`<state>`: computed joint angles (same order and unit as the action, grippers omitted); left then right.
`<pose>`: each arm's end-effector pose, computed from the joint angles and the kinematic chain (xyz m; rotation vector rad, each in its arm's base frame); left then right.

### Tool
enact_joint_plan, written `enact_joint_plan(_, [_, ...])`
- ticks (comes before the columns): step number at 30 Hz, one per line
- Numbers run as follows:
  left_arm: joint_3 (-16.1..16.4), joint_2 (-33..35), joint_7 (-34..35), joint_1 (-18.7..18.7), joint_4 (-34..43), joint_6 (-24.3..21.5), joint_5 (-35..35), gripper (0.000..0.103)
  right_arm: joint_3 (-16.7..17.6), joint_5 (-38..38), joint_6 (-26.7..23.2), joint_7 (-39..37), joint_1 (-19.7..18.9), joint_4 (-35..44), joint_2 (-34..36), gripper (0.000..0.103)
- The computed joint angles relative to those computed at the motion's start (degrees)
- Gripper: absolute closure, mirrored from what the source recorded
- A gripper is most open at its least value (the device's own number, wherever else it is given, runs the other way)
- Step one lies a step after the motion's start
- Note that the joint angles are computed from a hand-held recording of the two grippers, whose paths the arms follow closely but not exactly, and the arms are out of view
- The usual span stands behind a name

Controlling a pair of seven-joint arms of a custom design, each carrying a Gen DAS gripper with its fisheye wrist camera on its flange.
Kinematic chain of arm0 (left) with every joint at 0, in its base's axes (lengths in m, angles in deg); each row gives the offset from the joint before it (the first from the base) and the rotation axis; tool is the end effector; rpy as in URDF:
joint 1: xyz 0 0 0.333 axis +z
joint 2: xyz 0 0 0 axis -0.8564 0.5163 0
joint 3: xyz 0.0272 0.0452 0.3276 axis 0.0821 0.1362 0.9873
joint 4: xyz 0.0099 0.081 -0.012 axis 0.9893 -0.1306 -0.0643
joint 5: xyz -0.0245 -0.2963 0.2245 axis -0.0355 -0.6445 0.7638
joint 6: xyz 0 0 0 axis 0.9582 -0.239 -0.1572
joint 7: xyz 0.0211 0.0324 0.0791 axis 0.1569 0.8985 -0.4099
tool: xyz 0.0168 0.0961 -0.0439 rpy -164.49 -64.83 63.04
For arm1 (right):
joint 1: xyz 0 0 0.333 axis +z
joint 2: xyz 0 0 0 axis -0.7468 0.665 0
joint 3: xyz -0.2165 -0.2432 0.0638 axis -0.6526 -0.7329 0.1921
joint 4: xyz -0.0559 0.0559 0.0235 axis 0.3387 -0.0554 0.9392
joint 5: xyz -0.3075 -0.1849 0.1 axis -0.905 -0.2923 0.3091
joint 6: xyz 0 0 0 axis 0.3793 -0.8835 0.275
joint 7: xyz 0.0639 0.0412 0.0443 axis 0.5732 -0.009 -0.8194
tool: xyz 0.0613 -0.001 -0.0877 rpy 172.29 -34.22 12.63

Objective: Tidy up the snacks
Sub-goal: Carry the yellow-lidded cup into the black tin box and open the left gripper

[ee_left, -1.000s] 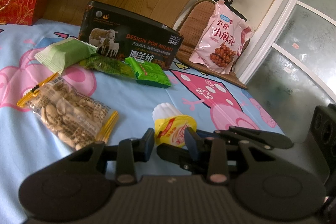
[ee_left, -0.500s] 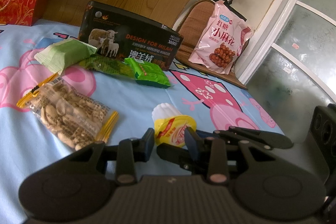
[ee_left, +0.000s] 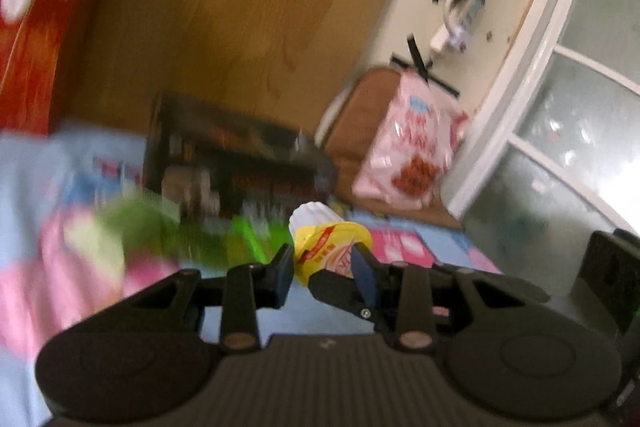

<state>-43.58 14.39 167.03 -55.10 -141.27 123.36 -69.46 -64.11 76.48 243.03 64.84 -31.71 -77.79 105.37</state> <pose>0.6802 -0.1332 0.4710 -1.3486 2.1338 -1.6594 0.6207 0.2483 0.4406 -1.6001 1.2280 -0.7151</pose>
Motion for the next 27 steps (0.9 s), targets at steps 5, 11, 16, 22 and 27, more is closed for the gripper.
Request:
enact_joint_plan(5, [1.58,10.78,-11.44,-3.55,17.35,2.45,10.69,0.071,0.41,-1.89,-8.10,0.19,-2.32,17.91,8.76,0.076])
enact_joint_plan(11, [9.81,26.16,-33.92,-11.40,40.98,0.73,31.71,0.066,-16.76,1.62,-25.05,5.05,8.18,42.68,21.84,0.071])
enact_joint_plan(16, [2.13,22.50,-28.08,-6.39,34.17,5.94,30.09,0.064,-17.57,-0.22,-18.64,8.28,9.10,35.15,18.30,0.068])
enact_joint_plan(22, [-6.24,15.77,-24.55,3.75,20.69,11.72,25.39,0.063,5.80,-2.89,-12.83,6.18,-7.09,20.99,11.63,0.067])
enact_joint_plan(27, [-2.88,15.38,-38.94,4.78,17.41,8.14,31.76,0.061,13.24,3.40,-23.22,2.56,-11.15,28.39,16.34,0.066])
